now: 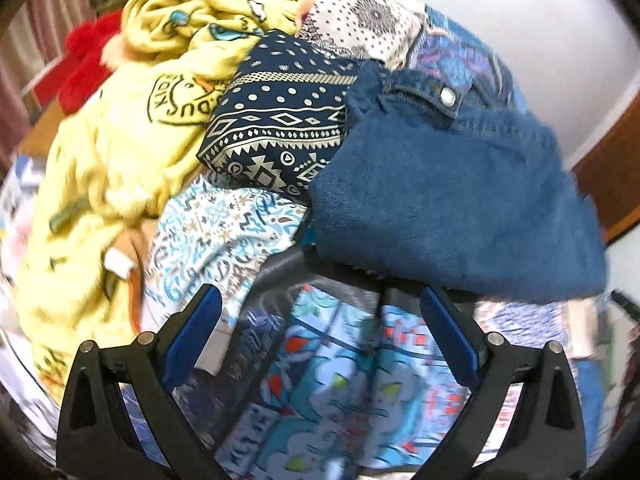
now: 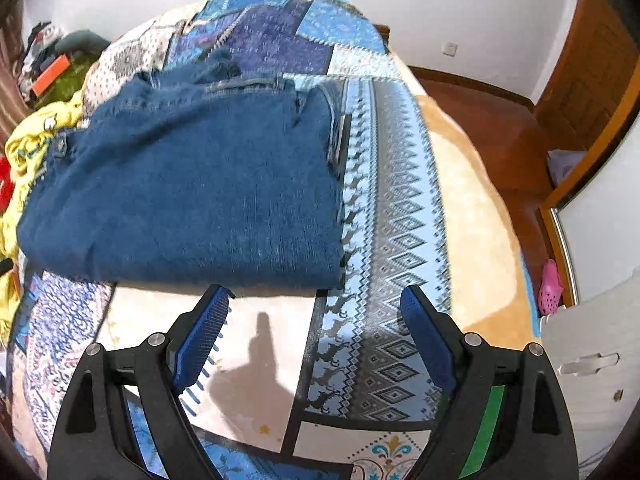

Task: Fold large clothes

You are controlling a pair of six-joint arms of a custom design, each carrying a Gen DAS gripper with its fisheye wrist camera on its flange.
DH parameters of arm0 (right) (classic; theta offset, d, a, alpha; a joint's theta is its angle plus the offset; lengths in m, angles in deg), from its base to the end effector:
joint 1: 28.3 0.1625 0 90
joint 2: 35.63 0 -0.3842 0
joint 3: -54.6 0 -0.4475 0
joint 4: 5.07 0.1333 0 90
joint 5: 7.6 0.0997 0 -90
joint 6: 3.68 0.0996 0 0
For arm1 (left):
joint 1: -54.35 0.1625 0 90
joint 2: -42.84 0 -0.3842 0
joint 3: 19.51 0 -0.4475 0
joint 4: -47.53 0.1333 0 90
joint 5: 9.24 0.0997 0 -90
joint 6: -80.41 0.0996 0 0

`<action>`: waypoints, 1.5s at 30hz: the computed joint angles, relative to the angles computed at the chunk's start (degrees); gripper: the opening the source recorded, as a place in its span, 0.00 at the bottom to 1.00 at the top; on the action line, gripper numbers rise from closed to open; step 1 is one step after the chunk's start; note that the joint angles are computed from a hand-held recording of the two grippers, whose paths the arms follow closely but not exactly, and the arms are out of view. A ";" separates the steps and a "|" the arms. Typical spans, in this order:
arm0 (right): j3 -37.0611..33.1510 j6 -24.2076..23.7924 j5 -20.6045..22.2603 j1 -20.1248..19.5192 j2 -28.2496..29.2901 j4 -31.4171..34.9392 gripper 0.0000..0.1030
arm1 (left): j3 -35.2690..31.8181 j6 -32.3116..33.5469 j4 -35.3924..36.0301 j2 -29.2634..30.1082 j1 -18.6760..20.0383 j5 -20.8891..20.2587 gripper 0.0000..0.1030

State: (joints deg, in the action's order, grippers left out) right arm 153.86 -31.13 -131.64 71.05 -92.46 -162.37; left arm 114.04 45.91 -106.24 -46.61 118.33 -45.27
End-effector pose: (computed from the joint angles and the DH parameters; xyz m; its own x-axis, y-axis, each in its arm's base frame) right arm 0.1847 -0.6442 0.1492 -0.6916 -0.3260 0.6446 -0.5253 0.8394 -0.1391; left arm -0.0003 -0.4880 0.2137 -0.7680 -0.4682 -0.4369 -0.0266 0.7050 -0.7087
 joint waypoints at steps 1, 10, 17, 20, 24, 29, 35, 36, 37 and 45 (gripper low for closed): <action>0.10 0.03 0.35 0.20 -0.21 -0.34 0.83 | 0.67 0.25 -2.59 -0.66 -0.07 -1.96 0.97; -0.46 -0.71 8.25 2.49 1.14 -3.97 0.86 | -1.00 0.98 -21.86 4.93 6.34 -27.33 0.97; -2.67 -2.02 8.20 2.47 5.08 -1.28 0.88 | -5.80 1.11 -27.55 13.11 11.96 -37.47 0.91; -3.06 -0.61 8.12 2.03 6.14 0.18 0.88 | -7.89 4.82 -31.36 15.60 13.55 -39.51 0.89; -2.87 0.09 7.86 1.61 6.65 0.12 0.88 | -11.07 9.06 -31.63 18.07 15.38 -40.46 0.79; -2.93 -0.37 8.26 1.51 6.42 0.69 0.91 | -14.48 7.69 -34.26 21.67 16.49 -39.96 0.75; -3.21 1.67 7.57 1.90 6.00 2.52 0.91 | -15.72 1.36 -37.57 23.60 15.59 -36.09 0.44; -3.22 2.03 7.99 1.91 5.59 3.57 0.91 | -15.12 1.76 -37.60 22.85 14.65 -34.04 0.37; -3.01 2.57 8.20 2.03 5.13 4.00 0.91 | -14.28 2.56 -37.50 21.61 13.46 -31.89 0.34; -2.44 2.22 8.23 4.97 3.75 3.48 0.91 | -10.53 15.35 -46.21 15.66 2.89 -26.69 0.26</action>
